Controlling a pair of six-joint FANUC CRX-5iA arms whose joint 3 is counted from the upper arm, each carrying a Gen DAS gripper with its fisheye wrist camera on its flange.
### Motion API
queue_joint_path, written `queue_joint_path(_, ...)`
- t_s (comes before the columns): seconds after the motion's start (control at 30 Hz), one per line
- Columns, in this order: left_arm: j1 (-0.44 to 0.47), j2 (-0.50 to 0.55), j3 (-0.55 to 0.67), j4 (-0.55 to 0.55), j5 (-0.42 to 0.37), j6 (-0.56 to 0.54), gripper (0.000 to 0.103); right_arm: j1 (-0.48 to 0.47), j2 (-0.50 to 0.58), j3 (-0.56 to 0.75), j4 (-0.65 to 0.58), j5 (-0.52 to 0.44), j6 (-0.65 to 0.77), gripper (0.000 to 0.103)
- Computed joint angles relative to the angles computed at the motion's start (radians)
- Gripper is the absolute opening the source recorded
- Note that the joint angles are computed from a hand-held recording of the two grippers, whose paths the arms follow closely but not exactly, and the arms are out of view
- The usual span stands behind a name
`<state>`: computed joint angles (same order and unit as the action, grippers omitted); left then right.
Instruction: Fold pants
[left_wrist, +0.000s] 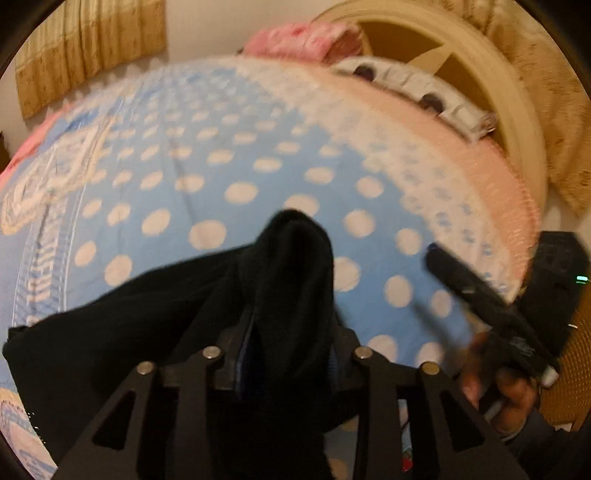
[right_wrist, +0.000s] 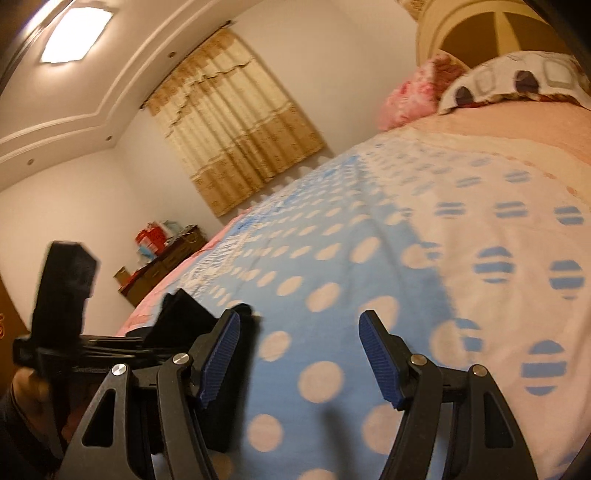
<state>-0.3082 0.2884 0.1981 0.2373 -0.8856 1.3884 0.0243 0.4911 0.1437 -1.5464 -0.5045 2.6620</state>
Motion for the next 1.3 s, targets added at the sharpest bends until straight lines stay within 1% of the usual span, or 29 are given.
queue_joint_path(0.07,0.026,-0.075,-0.113,0.139,0.105,-0.117,0.043,-0.005,-0.009,-0.016,-0.004,0.014,0.005,0.068)
queue_joint_path(0.1,0.032,-0.094,-0.141,0.179,0.135,-0.148,0.048,-0.010,-0.014,-0.024,-0.019,0.013,0.019,0.068)
queue_joint_path(0.13,0.040,-0.124,-0.170,0.202,0.165,-0.170,0.063,-0.013,-0.018,-0.031,-0.036,0.010,0.036,0.068)
queue_joint_path(0.17,0.040,-0.143,-0.176,0.178,0.190,-0.154,0.073,-0.014,-0.021,-0.034,-0.049,0.006,0.049,0.068)
queue_joint_path(0.23,0.048,-0.185,-0.185,0.086,0.223,-0.113,0.076,-0.019,-0.033,-0.048,-0.091,-0.012,0.102,0.068)
queue_joint_path(0.27,0.053,-0.197,-0.167,-0.001,0.201,-0.069,0.076,-0.019,-0.041,-0.054,-0.111,-0.028,0.134,0.068)
queue_joint_path(0.33,0.068,-0.211,-0.162,-0.111,0.177,-0.016,0.076,-0.010,-0.057,-0.059,-0.110,-0.079,0.180,0.068)
queue_joint_path(0.37,0.075,-0.215,-0.155,-0.189,0.147,0.027,0.076,0.003,-0.061,-0.051,-0.069,-0.104,0.163,0.068)
queue_joint_path(0.4,0.091,-0.219,-0.165,-0.214,0.136,0.039,0.076,0.030,-0.064,-0.036,0.009,-0.110,0.112,0.068)
queue_joint_path(0.43,0.108,-0.221,-0.178,-0.236,0.125,0.054,0.076,0.052,-0.067,-0.032,0.064,-0.089,0.070,0.068)
queue_joint_path(0.5,0.121,-0.209,-0.173,-0.328,0.097,0.138,0.076,0.081,-0.055,-0.009,0.146,-0.059,-0.028,0.068)
queue_joint_path(0.53,0.129,-0.204,-0.176,-0.359,0.095,0.165,0.076,0.081,-0.028,0.027,0.185,-0.091,-0.108,0.068)
queue_joint_path(0.57,0.145,-0.206,-0.197,-0.346,0.118,0.152,0.076,0.076,-0.007,0.056,0.205,-0.127,-0.162,0.068)
queue_joint_path(0.6,0.169,-0.206,-0.221,-0.312,0.145,0.128,0.076,0.063,0.031,0.104,0.209,-0.194,-0.220,0.068)
queue_joint_path(0.63,0.183,-0.203,-0.232,-0.284,0.155,0.113,0.079,0.055,0.051,0.127,0.201,-0.227,-0.239,0.068)
queue_joint_path(0.7,0.223,-0.192,-0.266,-0.180,0.181,0.050,0.086,0.053,0.100,0.197,0.220,-0.300,-0.303,0.068)
queue_joint_path(0.73,0.232,-0.195,-0.280,-0.165,0.194,0.045,0.093,0.068,0.116,0.226,0.263,-0.309,-0.352,0.066)
queue_joint_path(0.77,0.241,-0.194,-0.293,-0.157,0.210,0.049,0.098,0.086,0.122,0.243,0.306,-0.304,-0.380,0.057)
queue_joint_path(0.8,0.249,-0.192,-0.303,-0.142,0.220,0.047,0.100,0.103,0.125,0.256,0.348,-0.305,-0.396,0.031)
queue_joint_path(0.83,0.263,-0.187,-0.316,-0.102,0.229,0.025,0.102,0.120,0.112,0.246,0.379,-0.280,-0.399,0.025)
queue_joint_path(0.87,0.282,-0.185,-0.342,-0.031,0.244,-0.019,0.103,0.124,0.106,0.244,0.382,-0.273,-0.391,0.023)
queue_joint_path(0.9,0.288,-0.187,-0.355,0.002,0.245,-0.039,0.103,0.126,0.094,0.241,0.376,-0.271,-0.365,0.017)
queue_joint_path(0.97,0.301,-0.194,-0.379,0.049,0.256,-0.070,0.103,0.127,0.070,0.233,0.344,-0.257,-0.299,0.016)
queue_joint_path(1.03,0.304,-0.216,-0.399,0.038,0.298,-0.051,0.102,0.125,0.048,0.232,0.305,-0.244,-0.239,0.016)
queue_joint_path(1.07,0.308,-0.228,-0.408,0.037,0.319,-0.045,0.099,0.122,0.044,0.236,0.283,-0.241,-0.215,0.016)
queue_joint_path(1.13,0.319,-0.249,-0.420,0.032,0.344,-0.024,0.095,0.117,0.050,0.251,0.268,-0.247,-0.210,0.015)
queue_joint_path(1.2,0.320,-0.249,-0.398,-0.034,0.330,0.025,0.095,0.125,0.071,0.274,0.322,-0.252,-0.279,0.015)
queue_joint_path(1.27,0.324,-0.231,-0.388,-0.031,0.310,0.006,0.095,0.157,0.121,0.318,0.491,-0.260,-0.472,0.016)
queue_joint_path(1.3,0.325,-0.228,-0.394,-0.020,0.313,-0.001,0.096,0.168,0.147,0.335,0.555,-0.263,-0.552,0.019)
